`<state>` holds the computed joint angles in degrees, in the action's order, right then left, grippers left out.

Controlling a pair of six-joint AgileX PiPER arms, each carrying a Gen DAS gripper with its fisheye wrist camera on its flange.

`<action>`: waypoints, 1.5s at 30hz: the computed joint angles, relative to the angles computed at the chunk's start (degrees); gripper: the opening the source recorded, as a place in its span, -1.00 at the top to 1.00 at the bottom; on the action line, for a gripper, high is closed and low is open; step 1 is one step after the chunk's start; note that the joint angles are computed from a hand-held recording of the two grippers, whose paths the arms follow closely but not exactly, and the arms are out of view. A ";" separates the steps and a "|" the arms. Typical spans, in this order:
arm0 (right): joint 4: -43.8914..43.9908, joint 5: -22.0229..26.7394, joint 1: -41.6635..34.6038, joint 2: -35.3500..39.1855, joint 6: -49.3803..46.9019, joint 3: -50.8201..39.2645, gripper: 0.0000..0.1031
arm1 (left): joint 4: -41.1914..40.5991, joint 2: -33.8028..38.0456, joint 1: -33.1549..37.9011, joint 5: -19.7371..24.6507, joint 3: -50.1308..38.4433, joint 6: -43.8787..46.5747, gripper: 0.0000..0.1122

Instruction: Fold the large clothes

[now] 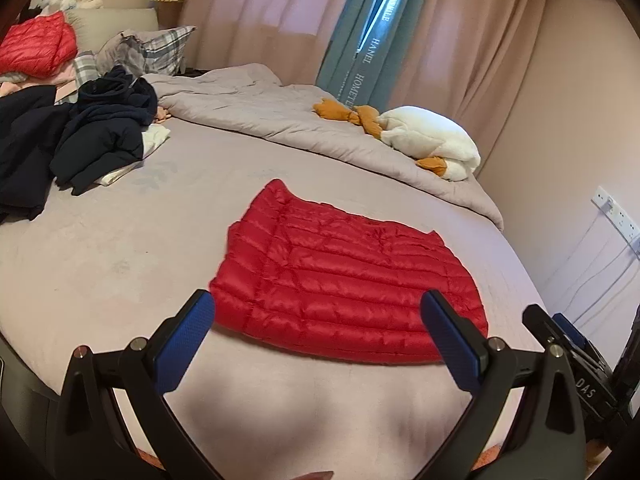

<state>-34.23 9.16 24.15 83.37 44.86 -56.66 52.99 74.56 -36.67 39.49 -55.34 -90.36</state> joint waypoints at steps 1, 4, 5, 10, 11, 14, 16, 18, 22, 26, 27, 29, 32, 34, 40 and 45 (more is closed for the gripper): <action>-3.74 0.38 0.37 0.00 3.64 0.02 -0.98 | 0.28 0.64 -0.87 0.56 -0.61 0.35 -0.83; -14.31 1.40 1.25 -0.10 14.66 0.44 -0.98 | 0.51 2.59 -2.07 1.66 -2.21 1.32 -0.83; -16.86 1.81 1.54 -0.19 17.37 0.59 -0.98 | 0.85 3.33 -2.62 2.27 -2.67 1.07 -0.83; -21.72 2.79 1.92 -0.40 22.04 1.69 -0.98 | -0.74 6.19 -3.86 2.07 -4.41 3.01 -0.83; -21.84 3.25 2.02 -0.31 22.19 1.75 -0.98 | -1.19 6.50 -3.79 1.72 -4.68 3.31 -0.83; -24.84 4.35 2.24 -0.10 25.17 2.12 -0.98 | -1.80 7.44 -3.88 1.72 -5.30 3.98 -0.83; -24.21 4.50 2.10 -0.12 24.86 2.25 -0.98 | -2.04 7.79 -3.62 1.83 -5.60 4.16 -0.83; -22.88 4.42 1.76 -0.26 23.88 2.30 -0.98 | -1.14 8.09 -3.82 2.57 -5.65 2.82 -0.83; -24.14 5.33 2.21 -0.01 25.83 2.25 -0.98 | -2.65 8.90 -2.96 2.04 -6.03 4.43 -0.83; -23.23 5.52 2.45 0.64 24.55 1.90 -0.98 | -2.46 9.40 -2.94 2.08 -6.07 3.84 -0.83; -23.33 5.81 2.60 0.66 24.73 1.80 -0.98 | -2.37 9.45 -2.99 1.86 -6.02 3.70 -0.83; -23.75 6.07 2.70 0.78 25.58 1.59 -0.98 | -2.24 9.63 -3.08 1.58 -6.00 3.67 -0.83; -22.64 6.07 2.60 0.97 24.67 1.40 -0.98 | -1.59 9.75 -3.25 1.26 -5.65 2.76 -0.83; -23.28 6.35 2.79 1.02 25.24 1.45 -0.98 | -1.75 9.74 -3.15 1.00 -5.53 2.64 -0.83; -22.65 7.34 3.36 1.44 24.93 1.02 -0.98 | -0.15 9.34 -2.87 1.30 -4.52 0.94 -0.83; -23.75 8.83 4.29 2.06 25.92 0.33 -0.98 | 0.58 8.16 -1.75 0.50 -2.70 -0.70 -0.83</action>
